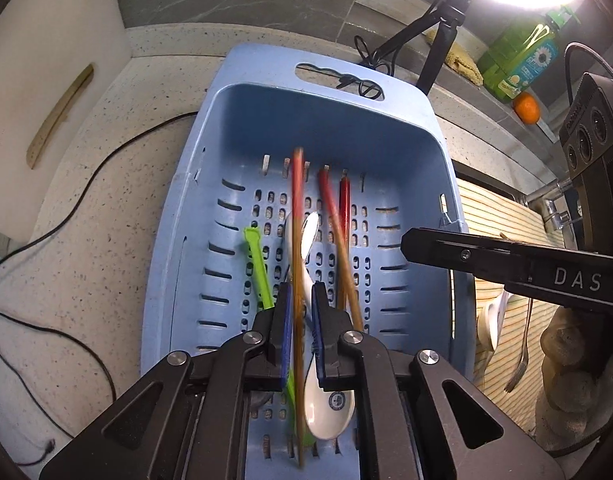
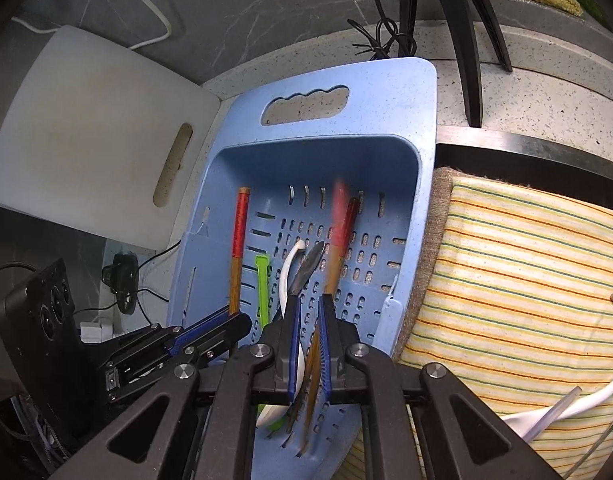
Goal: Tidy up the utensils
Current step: 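Open both grippers to drop the chopsticks into the blue basket, then move the left gripper back over the steel fork on the towel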
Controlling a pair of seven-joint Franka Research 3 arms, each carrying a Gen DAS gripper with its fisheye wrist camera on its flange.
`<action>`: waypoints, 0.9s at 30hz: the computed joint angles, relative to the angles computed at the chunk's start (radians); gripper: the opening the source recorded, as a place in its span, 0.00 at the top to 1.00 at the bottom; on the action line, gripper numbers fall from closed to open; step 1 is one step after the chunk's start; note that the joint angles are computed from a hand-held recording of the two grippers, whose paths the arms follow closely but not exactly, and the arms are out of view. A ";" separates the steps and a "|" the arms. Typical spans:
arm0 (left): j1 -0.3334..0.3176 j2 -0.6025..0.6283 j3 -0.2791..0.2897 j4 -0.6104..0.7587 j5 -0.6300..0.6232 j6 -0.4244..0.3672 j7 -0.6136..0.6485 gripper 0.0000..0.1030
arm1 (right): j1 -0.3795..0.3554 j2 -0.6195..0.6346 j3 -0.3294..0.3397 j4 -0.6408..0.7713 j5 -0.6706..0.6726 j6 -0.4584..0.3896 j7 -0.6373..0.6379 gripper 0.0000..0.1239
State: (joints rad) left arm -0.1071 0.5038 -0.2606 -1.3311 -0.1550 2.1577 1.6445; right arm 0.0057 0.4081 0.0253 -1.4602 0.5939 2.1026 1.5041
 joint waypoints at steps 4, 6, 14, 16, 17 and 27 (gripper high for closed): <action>0.003 -0.017 0.003 -0.023 -0.001 0.013 -0.009 0.91 | -0.002 -0.001 0.002 0.000 0.006 -0.009 -0.005 0.92; 0.003 -0.027 0.003 -0.035 -0.003 0.022 -0.015 0.91 | -0.005 -0.007 0.002 -0.006 0.011 -0.012 -0.011 0.92; 0.008 -0.122 -0.005 -0.147 -0.030 0.094 -0.006 0.89 | -0.028 -0.082 -0.008 -0.078 0.053 -0.025 -0.080 0.92; 0.003 -0.152 -0.007 -0.179 -0.037 0.117 0.000 0.88 | -0.037 -0.115 -0.015 -0.111 0.069 -0.024 -0.104 0.90; 0.001 -0.163 -0.008 -0.189 -0.040 0.123 0.003 0.88 | -0.041 -0.127 -0.020 -0.123 0.076 -0.026 -0.115 0.90; -0.045 -0.305 -0.025 -0.342 -0.121 0.194 0.044 0.77 | -0.103 -0.300 -0.100 -0.292 0.117 -0.033 -0.255 0.79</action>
State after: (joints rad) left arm -0.1526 0.1991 -0.2856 -1.6734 -0.2758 2.3520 1.6886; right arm -0.0973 0.1080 -0.0747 -1.7519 0.7106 2.0695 1.2488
